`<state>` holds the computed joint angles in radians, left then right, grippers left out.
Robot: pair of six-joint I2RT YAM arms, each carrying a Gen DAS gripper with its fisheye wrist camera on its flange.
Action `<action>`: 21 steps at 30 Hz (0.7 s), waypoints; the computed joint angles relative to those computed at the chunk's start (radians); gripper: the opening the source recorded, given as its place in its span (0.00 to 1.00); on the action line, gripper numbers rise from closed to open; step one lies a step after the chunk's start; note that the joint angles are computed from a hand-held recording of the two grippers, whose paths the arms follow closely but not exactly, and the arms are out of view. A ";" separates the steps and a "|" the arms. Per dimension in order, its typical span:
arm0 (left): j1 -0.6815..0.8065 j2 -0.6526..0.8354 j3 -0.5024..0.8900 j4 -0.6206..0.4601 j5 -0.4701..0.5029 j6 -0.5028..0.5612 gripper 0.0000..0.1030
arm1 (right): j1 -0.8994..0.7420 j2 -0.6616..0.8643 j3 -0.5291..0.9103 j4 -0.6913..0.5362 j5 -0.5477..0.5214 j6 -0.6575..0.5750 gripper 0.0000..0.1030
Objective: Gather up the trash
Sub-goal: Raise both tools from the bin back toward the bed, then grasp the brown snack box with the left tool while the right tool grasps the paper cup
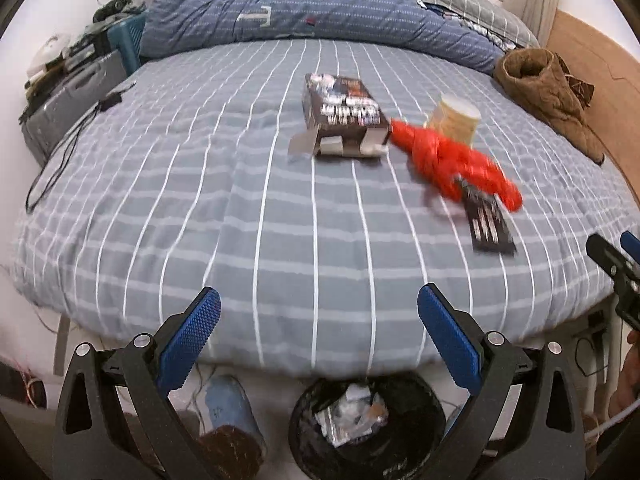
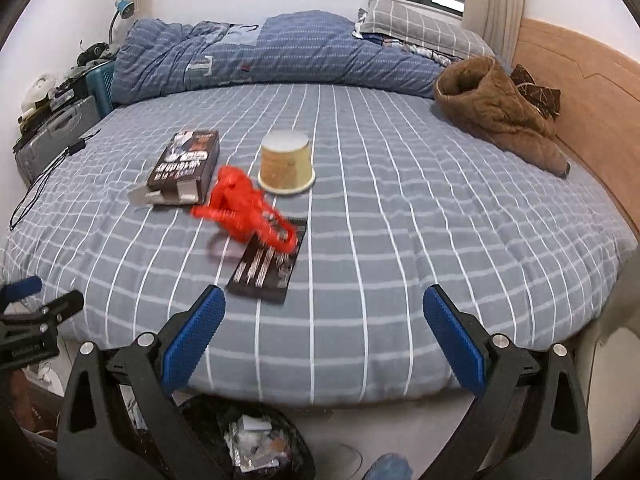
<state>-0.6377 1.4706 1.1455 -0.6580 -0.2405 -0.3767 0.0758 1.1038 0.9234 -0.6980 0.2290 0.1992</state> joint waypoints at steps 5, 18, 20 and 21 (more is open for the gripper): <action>0.036 0.160 0.186 -0.001 0.009 0.038 0.94 | -0.070 0.150 0.064 0.110 -0.040 -0.065 0.93; 0.080 0.642 0.775 -0.091 0.036 0.059 0.94 | -0.149 0.603 0.368 0.318 -0.135 -0.212 0.93; 0.076 0.723 0.878 -0.120 0.025 0.067 0.94 | -0.151 0.675 0.423 0.335 -0.155 -0.234 0.93; 0.075 0.745 0.902 -0.122 0.024 0.069 0.94 | -0.151 0.693 0.436 0.338 -0.157 -0.239 0.93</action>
<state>-0.5629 2.2154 2.0476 -0.7804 -0.2162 -0.3072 -0.0752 1.7972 1.3598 -0.3596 0.0723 -0.0399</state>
